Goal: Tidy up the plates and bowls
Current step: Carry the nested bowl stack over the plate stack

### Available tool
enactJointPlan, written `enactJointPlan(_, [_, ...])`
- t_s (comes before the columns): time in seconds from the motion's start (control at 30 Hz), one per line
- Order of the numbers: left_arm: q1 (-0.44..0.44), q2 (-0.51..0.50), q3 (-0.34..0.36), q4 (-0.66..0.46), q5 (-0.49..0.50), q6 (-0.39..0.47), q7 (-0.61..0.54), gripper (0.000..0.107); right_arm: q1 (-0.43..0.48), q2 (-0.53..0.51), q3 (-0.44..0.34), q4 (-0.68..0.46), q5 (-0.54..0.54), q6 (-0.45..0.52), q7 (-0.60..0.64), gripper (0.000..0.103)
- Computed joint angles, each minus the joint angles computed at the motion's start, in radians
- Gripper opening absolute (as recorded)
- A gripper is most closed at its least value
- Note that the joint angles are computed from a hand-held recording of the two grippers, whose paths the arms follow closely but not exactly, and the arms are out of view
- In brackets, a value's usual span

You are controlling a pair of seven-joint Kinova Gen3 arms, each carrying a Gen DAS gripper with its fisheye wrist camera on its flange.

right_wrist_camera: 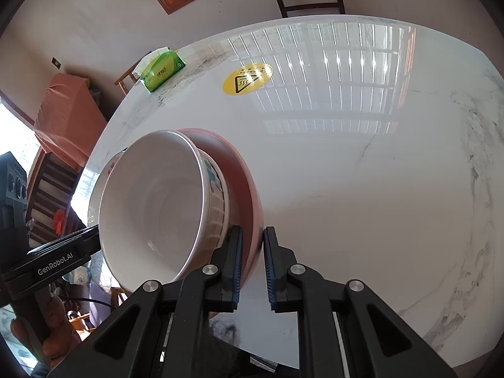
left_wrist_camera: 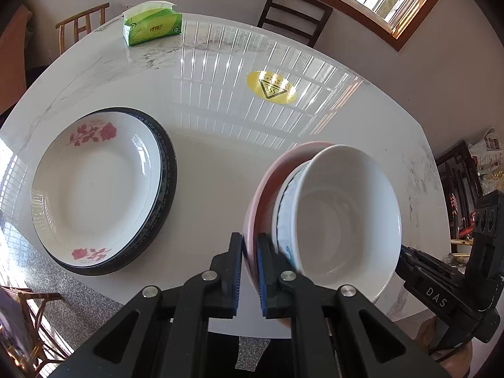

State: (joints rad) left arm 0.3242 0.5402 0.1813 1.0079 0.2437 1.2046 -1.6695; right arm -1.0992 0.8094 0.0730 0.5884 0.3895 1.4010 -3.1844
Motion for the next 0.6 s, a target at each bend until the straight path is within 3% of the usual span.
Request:
enactJointPlan(0.37, [-0.026, -0.013, -0.001, 0.004, 0.022, 0.014, 0.01, 0.008, 0.001, 0.033, 0.008, -0.083, -0.006, 0.027, 0.019, 0.013])
enactJointPlan(0.6, [-0.045, -0.031, -0.007, -0.002, 0.029, 0.011, 0.024, 0.008, 0.009, 0.102, 0.024, -0.253, -0.022, 0.109, 0.092, 0.013])
